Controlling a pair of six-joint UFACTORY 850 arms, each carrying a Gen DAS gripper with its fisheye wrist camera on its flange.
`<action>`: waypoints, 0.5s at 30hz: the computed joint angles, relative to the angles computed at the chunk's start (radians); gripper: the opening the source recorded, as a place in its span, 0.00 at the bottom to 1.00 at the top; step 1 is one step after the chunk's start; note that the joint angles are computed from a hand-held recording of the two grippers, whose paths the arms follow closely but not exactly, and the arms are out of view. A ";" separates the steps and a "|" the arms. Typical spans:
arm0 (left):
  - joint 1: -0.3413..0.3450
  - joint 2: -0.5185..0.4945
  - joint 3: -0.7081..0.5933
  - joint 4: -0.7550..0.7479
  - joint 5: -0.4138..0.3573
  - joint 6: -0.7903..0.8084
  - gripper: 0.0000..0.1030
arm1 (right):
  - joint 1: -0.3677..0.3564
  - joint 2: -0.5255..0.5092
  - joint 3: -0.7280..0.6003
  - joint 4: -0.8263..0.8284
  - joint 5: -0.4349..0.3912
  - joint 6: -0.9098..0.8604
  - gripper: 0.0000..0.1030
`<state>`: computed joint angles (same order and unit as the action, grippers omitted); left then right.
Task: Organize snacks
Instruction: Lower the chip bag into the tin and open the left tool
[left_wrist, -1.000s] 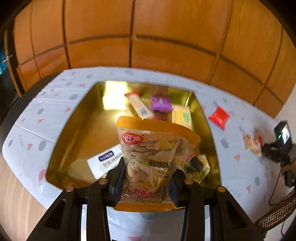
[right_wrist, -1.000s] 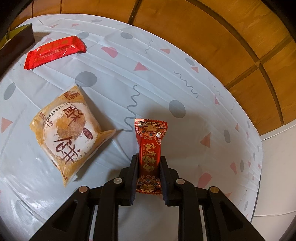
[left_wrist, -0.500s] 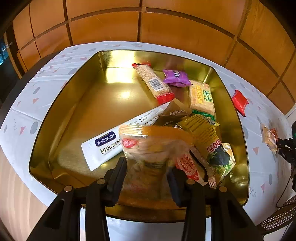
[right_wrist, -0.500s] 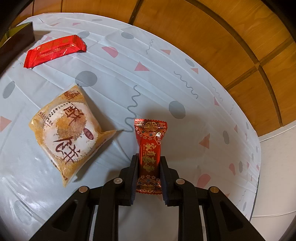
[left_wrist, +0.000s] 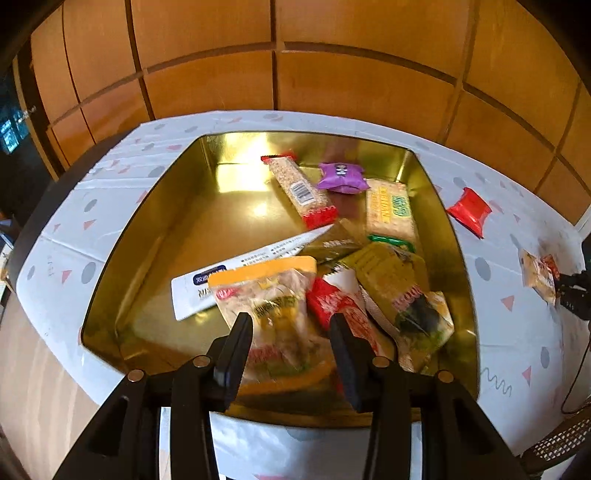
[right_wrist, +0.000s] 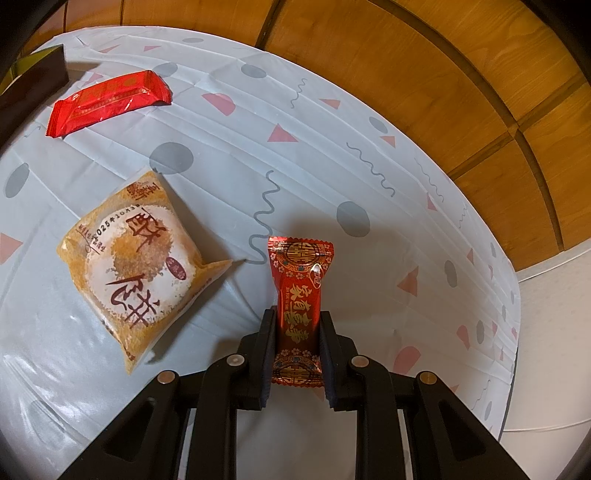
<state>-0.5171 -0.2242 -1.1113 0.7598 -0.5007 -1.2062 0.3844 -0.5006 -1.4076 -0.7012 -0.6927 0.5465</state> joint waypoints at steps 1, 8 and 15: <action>-0.012 0.003 0.004 0.029 -0.001 -0.030 0.42 | 0.002 -0.001 -0.001 -0.005 -0.003 0.004 0.23; -0.059 0.002 -0.001 0.089 -0.013 -0.067 0.42 | 0.003 -0.005 -0.001 -0.020 -0.006 0.017 0.22; -0.069 0.006 0.000 0.110 -0.004 -0.078 0.42 | 0.018 0.005 0.021 -0.059 -0.007 0.054 0.23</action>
<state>-0.5859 -0.2184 -1.1118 0.8697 -0.5050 -1.2843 0.4023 -0.4953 -1.3869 -0.7600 -0.6998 0.6001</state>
